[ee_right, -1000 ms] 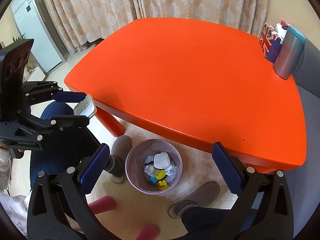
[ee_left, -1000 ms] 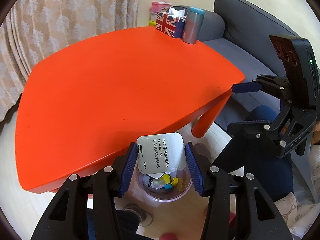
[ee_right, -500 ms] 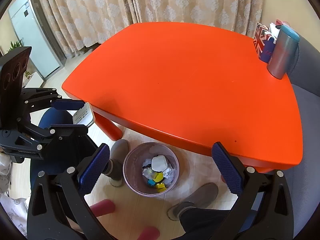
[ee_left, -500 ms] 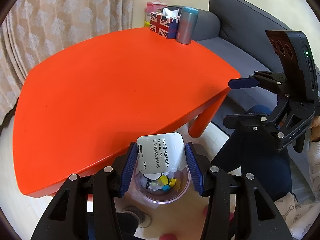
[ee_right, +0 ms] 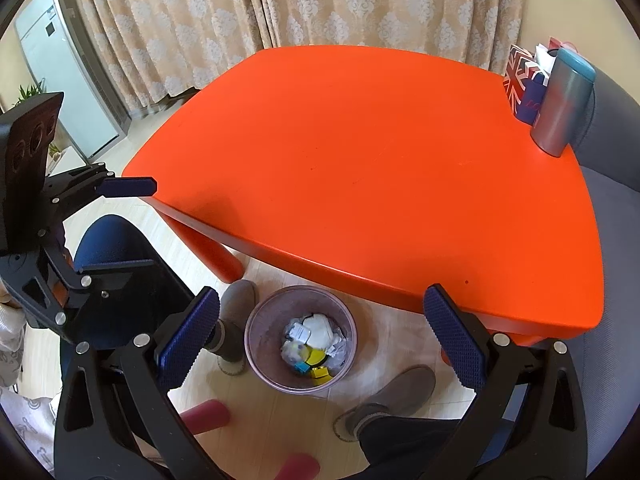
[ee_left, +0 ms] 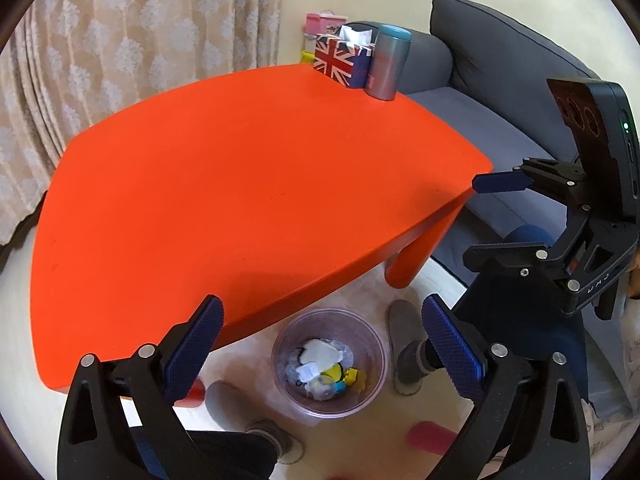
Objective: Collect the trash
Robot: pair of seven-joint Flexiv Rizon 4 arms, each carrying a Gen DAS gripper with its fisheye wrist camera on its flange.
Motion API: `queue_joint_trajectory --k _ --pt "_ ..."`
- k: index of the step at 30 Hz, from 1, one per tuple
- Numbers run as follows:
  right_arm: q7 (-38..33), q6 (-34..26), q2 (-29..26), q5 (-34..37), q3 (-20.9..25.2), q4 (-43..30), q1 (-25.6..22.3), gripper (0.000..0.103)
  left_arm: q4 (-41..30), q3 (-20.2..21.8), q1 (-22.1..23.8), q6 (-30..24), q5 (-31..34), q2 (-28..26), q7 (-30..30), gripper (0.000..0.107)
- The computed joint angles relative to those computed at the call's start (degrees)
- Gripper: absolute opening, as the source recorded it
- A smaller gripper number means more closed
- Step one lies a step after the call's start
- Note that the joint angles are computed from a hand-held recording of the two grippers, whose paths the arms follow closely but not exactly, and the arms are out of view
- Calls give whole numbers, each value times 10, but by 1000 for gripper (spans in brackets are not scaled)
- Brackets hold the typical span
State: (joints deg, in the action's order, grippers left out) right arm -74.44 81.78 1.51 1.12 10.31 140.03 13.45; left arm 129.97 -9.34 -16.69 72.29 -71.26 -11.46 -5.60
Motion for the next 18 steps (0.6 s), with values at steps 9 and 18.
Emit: queue_joint_trajectory --k 9,18 --pt "7 7 -1 -9 -1 0 -2 100 -4 -2 -4 17 -28 0 8 95" --pt "72 18 -10 -94 -14 -16 -20 100 -37 -3 -4 48 -49 -19 0 95"
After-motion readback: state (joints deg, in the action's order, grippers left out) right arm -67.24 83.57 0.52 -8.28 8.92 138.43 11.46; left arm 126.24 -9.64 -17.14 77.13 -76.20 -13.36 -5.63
